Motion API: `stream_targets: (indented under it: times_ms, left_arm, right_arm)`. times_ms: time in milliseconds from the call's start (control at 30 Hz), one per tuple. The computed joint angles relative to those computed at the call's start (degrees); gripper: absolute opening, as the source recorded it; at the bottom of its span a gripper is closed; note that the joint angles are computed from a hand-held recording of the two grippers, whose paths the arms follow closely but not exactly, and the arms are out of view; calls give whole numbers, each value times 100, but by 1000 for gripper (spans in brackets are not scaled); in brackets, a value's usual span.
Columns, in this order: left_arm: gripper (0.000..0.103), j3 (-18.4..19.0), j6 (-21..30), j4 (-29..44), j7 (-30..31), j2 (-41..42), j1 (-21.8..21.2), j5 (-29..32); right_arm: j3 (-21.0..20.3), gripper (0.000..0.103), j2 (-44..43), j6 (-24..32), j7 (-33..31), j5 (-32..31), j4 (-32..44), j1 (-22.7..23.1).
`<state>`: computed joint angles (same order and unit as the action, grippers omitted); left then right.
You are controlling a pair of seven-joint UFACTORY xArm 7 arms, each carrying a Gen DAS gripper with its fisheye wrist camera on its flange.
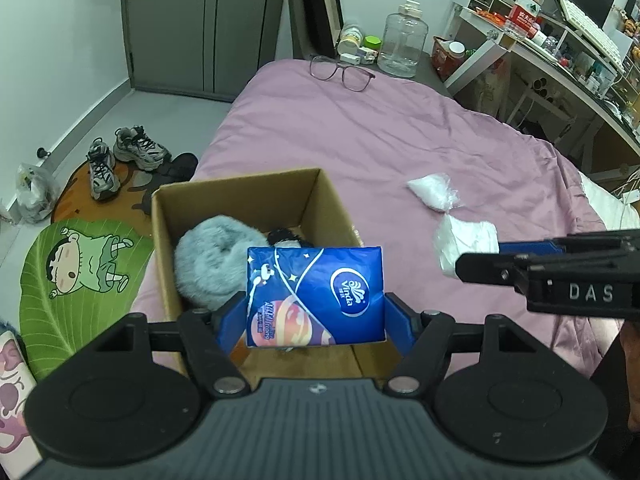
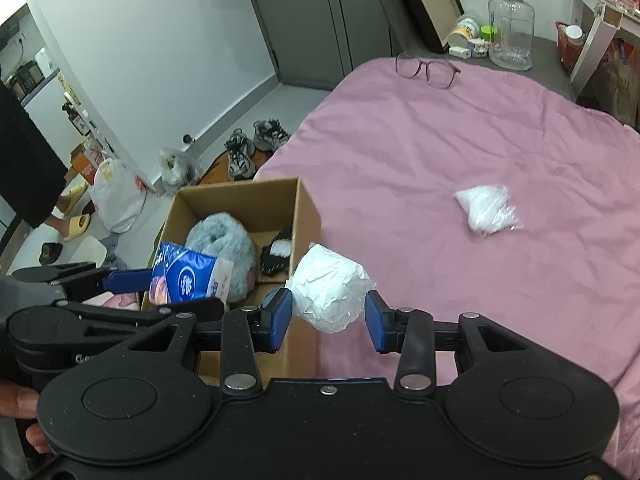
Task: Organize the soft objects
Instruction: 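Lift and carry the tissue pack and white bag toward the box with both tools, then open both tools to drop the tissue pack and white bag into the box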
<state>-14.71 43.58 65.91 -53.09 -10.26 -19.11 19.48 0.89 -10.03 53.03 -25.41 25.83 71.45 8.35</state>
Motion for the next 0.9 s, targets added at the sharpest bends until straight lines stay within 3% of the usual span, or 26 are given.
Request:
stream_targets:
  times_ms: [167,533,733,833,900]
  left_arm:
    - [70,40,-45,-330,83,-293,10,-169]
    - [73,22,-109,-978,139,-831,205,-588]
    - [76,-75,246,-872,26,-820,299,-498]
    - [76,-46,353,-826,43,-827,299,-563]
    - [76,-80,424,-824,-18,-881,325,-489]
  right_arm:
    - [67,39,-33,329,227,-96,63,48]
    - [206,39,-78,275,277,112,-82,338]
    - [184,40,5,296,279,290,-72,374]
    - [161,44,60,411,221,426,-10,375]
    - [148,58,64,445,192,500,20,356]
